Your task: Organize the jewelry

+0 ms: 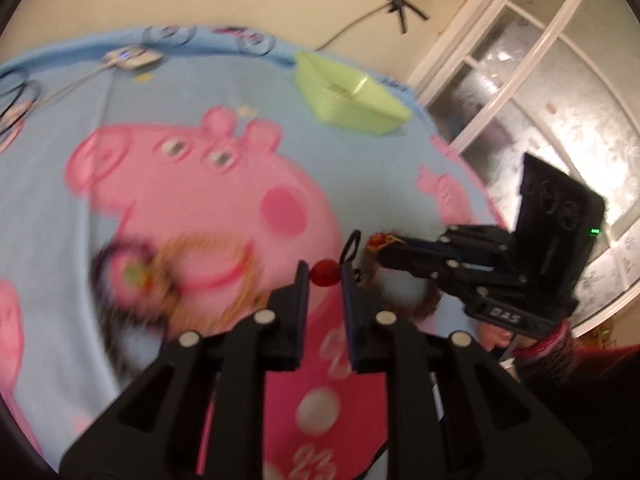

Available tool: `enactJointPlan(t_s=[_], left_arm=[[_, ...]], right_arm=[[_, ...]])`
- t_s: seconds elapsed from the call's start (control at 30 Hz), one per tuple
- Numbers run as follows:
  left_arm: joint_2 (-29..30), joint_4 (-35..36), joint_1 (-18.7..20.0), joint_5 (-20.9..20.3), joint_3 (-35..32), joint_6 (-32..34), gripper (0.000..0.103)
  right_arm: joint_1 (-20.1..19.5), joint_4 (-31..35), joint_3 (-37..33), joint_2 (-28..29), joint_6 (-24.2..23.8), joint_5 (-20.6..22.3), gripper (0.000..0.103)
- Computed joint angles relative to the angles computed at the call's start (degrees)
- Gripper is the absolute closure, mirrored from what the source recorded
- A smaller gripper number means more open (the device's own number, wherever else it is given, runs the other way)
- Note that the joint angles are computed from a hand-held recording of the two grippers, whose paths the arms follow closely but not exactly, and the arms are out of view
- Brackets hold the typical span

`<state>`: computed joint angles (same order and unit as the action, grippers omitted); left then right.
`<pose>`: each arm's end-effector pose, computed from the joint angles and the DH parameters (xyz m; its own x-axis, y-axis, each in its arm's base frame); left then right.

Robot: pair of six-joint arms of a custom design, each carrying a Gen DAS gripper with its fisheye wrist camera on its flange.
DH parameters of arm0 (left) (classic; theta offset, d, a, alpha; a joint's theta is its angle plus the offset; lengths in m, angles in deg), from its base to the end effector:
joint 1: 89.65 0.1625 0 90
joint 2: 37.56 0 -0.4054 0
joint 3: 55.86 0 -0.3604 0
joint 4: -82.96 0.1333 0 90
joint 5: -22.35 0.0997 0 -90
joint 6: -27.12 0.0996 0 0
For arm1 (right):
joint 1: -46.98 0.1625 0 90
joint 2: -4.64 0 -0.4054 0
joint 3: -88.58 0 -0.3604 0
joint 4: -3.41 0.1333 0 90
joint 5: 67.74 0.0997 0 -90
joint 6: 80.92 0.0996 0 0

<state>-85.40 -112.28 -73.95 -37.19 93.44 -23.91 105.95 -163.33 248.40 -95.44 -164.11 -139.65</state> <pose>-0.2445 -0.2596 0.0307 -0.9138 0.3063 -0.2669 0.3978 0.8080 -0.4347 0.0203 -0.2849 0.1890 -0.5916 -0.7648 0.2551 -0.7968 0.5065 -0.3295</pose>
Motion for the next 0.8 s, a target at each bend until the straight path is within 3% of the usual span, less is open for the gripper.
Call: enactJointPlan(t_s=[0.17, 0.27, 0.4, 0.5, 0.53, 0.57, 0.63, 0.67, 0.73, 0.8], left_arm=[[3.65, 3.64, 8.87, -2.47, -12.92, 12.27, 0.088], [6.35, 6.38, 13.81, -4.80, -21.58, 17.89, 0.088], [10.47, 11.31, 18.59, -4.76, -33.13, 22.05, 0.088], [13.89, 15.09, 21.18, -4.31, -40.19, 22.25, 0.087], [15.32, 18.99, 21.99, -2.82, -43.16, 21.15, 0.078], [16.02, 21.67, 22.53, -2.34, -44.76, 20.00, 0.072], [16.95, 21.10, 23.25, -3.14, -45.49, 20.25, 0.070], [17.07, 21.33, 23.13, -2.96, -45.63, 20.21, 0.070], [16.82, 20.76, 22.43, -2.16, -44.86, 20.03, 0.067], [15.81, 18.59, 21.25, -0.66, -42.65, 19.67, 0.066]], right_arm=[[-0.31, 2.44, -7.92, 2.03, 9.20, 4.25, 0.103], [0.35, 0.68, -12.41, 3.93, 14.49, 7.48, 0.103], [2.40, -7.47, -18.41, 9.38, 23.57, 8.71, 0.103], [3.70, -13.81, -22.27, 14.44, 28.92, 7.26, 0.103], [4.17, -16.77, -23.40, 16.62, 30.26, 6.05, 0.103], [3.87, -19.03, -23.98, 18.20, 31.05, 6.34, 0.103], [1.54, -21.11, -24.65, 20.16, 32.91, 9.45, 0.103], [1.09, -19.34, -25.66, 20.58, 35.13, 8.96, 0.103], [-0.62, -15.77, -26.36, 19.70, 35.00, 12.26, 0.095], [-1.34, -19.38, -25.67, 19.79, 35.13, 13.25, 0.078]])
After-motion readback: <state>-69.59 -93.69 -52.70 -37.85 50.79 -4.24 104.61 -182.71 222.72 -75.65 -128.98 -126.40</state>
